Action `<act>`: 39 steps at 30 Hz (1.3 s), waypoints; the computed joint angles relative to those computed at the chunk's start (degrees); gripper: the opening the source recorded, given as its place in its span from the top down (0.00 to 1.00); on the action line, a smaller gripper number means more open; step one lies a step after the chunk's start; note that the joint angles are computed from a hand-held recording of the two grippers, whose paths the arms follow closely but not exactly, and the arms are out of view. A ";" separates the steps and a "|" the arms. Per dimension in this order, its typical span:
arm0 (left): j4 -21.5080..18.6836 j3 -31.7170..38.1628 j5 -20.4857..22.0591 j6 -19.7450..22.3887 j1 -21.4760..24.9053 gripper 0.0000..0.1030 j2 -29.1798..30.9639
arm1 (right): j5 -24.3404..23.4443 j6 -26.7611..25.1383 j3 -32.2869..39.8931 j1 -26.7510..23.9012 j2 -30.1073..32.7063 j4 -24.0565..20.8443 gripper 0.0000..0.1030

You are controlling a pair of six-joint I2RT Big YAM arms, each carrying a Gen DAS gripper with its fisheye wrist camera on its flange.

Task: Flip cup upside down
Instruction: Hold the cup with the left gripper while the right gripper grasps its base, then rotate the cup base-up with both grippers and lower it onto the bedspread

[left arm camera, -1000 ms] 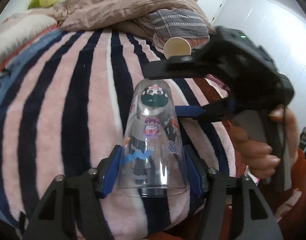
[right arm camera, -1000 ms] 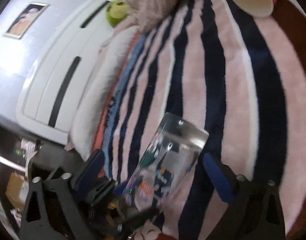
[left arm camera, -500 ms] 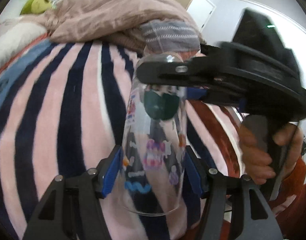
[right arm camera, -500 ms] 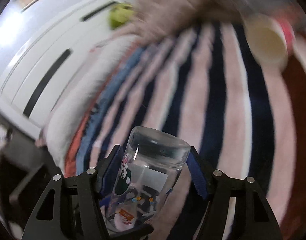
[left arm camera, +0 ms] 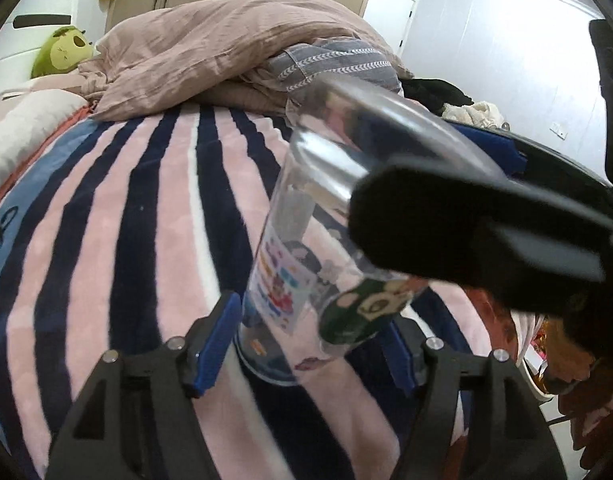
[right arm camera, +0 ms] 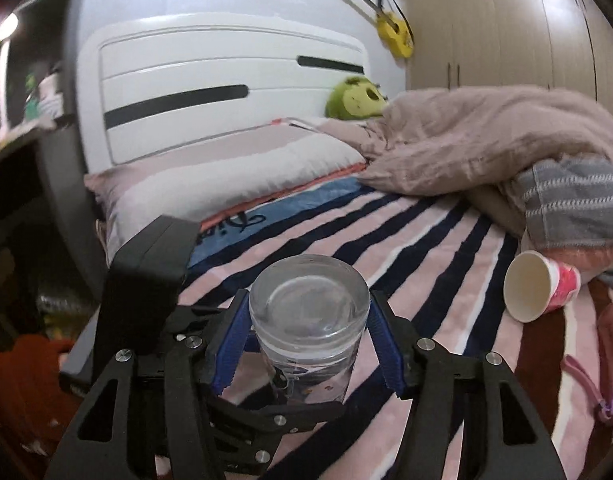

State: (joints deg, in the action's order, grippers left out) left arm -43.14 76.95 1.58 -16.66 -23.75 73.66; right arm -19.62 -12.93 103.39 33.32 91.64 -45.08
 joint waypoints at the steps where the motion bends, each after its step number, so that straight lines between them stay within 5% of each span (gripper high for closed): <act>1: 0.11 -0.30 0.37 -0.70 0.08 0.37 -0.35 | 1.00 -0.53 -0.43 0.36 -0.30 0.28 0.47; 13: -1.73 0.51 1.95 -2.54 0.50 0.36 -0.40 | 0.27 4.95 0.00 -0.44 -0.18 -0.13 0.47; 16: -1.67 0.69 2.08 -2.68 0.63 0.27 -0.55 | -1.53 7.32 1.15 -1.01 0.56 -1.03 0.46; 23: -1.46 0.94 1.38 -2.39 0.48 0.25 -0.68 | -1.14 9.16 3.23 -1.36 1.69 -2.09 0.27; 33: -1.27 0.86 0.05 -2.44 -0.31 0.24 -1.68 | -1.85 10.61 3.81 -1.76 1.84 -3.08 0.25; 36: -0.23 0.49 0.10 -2.43 -0.35 0.25 -1.84 | -2.30 11.74 3.16 -1.93 1.58 -2.29 0.32; 37: 0.41 0.21 0.53 -2.50 -0.29 0.30 -1.87 | -1.00 11.83 3.00 -1.79 1.43 -1.95 0.48; 39: 2.18 -0.25 3.43 -3.18 0.04 0.38 -1.89 | -0.75 11.60 3.16 -1.86 1.39 -2.36 0.48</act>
